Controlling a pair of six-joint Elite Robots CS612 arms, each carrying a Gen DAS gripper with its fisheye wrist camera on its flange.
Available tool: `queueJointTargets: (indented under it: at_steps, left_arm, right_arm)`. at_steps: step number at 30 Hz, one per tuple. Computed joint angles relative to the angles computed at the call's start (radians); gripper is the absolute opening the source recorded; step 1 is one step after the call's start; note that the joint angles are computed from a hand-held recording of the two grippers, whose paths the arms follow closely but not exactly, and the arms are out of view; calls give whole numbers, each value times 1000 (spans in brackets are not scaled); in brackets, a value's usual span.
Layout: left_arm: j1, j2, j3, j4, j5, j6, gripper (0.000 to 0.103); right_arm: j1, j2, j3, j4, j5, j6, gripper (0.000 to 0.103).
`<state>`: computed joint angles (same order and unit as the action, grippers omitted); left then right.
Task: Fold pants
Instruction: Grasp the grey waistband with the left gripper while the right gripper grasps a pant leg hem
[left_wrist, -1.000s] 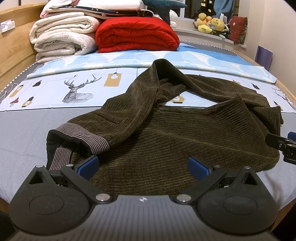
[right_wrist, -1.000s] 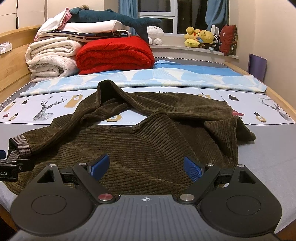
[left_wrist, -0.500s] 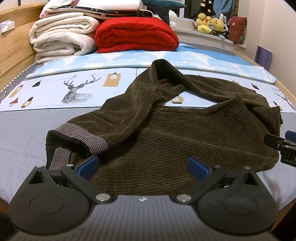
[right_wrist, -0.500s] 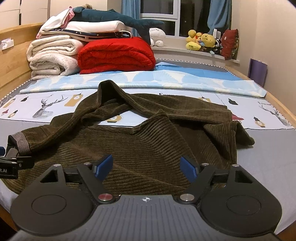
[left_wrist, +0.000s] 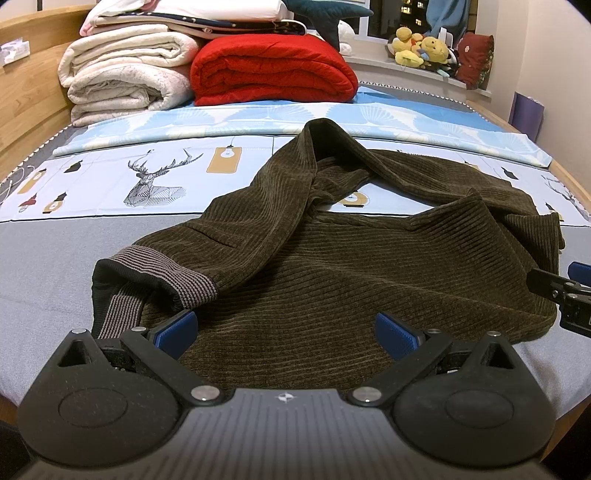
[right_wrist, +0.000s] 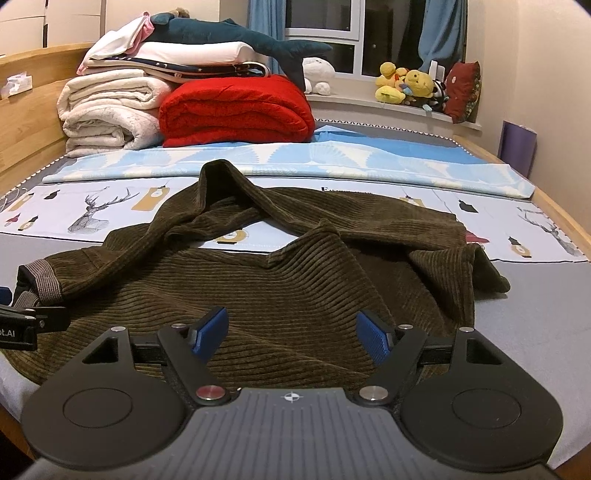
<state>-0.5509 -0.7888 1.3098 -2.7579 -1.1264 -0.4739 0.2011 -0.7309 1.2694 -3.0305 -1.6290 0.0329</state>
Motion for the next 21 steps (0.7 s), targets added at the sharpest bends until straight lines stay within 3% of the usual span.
queueJointTargets:
  at_steps: [9, 12, 14, 15, 16, 17, 18, 21]
  left_arm:
    - [0, 0, -1, 0, -1, 0, 102]
    - [1, -1, -1, 1, 6, -3, 102]
    - [5, -1, -1, -3, 15, 9, 84]
    - [12, -1, -5, -3, -1, 36, 53]
    - [22, 0, -19, 14, -32, 66, 38]
    - [36, 1, -35, 23, -67, 90, 15]
    - [47, 4, -47, 17, -91, 112, 10]
    - [80, 24, -110, 31, -136, 269, 11]
  right_arm:
    - [0, 0, 1, -1, 0, 1, 78]
    - [1, 0, 2, -14, -5, 3, 69]
    - [-1, 0, 5, -51, -16, 10, 57]
    - [-3, -1, 7, -71, -19, 18, 52]
    - [-7, -2, 11, -99, -24, 34, 50]
    - [-11, -3, 12, -118, -29, 48, 49]
    - [-17, -3, 9, -140, -32, 63, 48]
    - [-39, 9, -31, -169, -58, 75, 48]
